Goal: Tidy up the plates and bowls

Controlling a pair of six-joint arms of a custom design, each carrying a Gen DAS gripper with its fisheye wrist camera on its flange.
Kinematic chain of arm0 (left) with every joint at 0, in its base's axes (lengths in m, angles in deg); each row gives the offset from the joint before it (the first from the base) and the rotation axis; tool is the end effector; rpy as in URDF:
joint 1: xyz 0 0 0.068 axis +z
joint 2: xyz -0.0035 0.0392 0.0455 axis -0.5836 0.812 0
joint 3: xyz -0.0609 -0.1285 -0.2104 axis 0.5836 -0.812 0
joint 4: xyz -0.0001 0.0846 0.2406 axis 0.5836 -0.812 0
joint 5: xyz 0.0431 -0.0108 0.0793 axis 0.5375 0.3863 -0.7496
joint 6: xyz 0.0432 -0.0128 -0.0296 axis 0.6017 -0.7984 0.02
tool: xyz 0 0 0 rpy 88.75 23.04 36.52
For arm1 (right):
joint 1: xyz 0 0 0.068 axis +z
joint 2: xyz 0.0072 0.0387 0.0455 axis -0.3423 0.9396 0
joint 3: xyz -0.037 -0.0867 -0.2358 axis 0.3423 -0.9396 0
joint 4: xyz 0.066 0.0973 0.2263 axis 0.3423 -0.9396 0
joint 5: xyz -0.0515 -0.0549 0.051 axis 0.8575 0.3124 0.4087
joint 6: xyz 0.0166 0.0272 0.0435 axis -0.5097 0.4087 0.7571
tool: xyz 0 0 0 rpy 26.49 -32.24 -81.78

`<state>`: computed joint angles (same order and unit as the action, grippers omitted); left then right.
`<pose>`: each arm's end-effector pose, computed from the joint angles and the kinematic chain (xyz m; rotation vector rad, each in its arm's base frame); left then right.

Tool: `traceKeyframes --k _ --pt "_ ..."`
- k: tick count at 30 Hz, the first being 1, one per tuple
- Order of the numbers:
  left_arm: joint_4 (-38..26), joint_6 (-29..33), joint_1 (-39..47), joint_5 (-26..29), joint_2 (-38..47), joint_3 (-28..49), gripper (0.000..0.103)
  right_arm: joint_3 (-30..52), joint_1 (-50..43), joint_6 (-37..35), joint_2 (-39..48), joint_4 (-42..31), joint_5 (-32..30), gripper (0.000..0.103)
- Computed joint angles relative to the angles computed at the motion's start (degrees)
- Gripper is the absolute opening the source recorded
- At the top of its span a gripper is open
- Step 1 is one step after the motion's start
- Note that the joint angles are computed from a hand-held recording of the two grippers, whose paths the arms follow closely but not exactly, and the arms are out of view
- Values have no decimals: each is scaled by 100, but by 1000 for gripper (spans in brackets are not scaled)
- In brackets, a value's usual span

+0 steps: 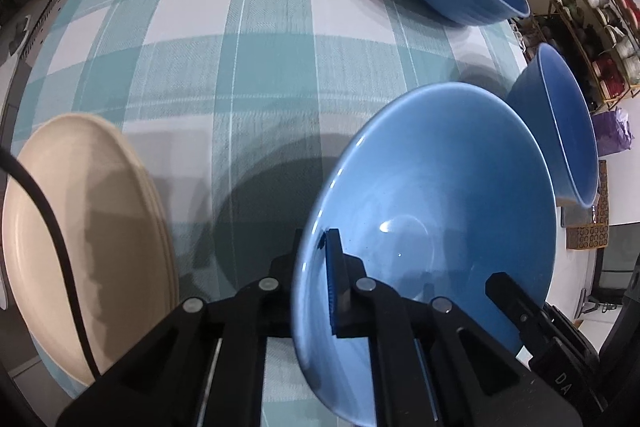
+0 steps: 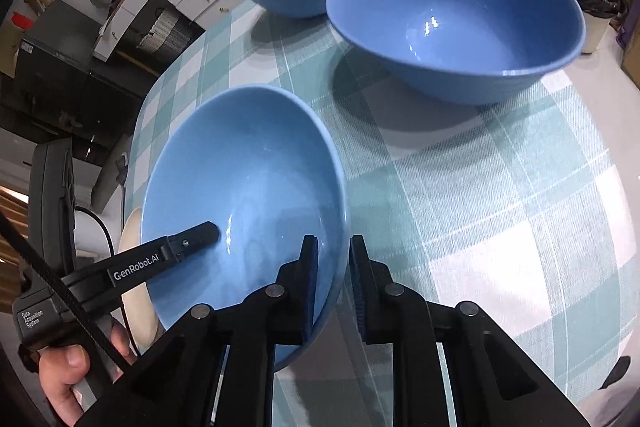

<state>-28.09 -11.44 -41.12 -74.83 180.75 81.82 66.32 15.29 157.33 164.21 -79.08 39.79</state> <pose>0.3831 -0.0447 0.1279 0.5262 2.9816 -0.3467 0.2296 0.1582 0.1351 0.8677 2.6017 0.4450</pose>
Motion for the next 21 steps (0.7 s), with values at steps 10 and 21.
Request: traceKeyframes --k 10,21 --pt "295 281 279 150 -796 -1337 5 -73 846 437 -265 -571 192 15" --pt "554 354 374 317 -1243 -2050 9 -397 1407 1108 -748 -805 701 18"
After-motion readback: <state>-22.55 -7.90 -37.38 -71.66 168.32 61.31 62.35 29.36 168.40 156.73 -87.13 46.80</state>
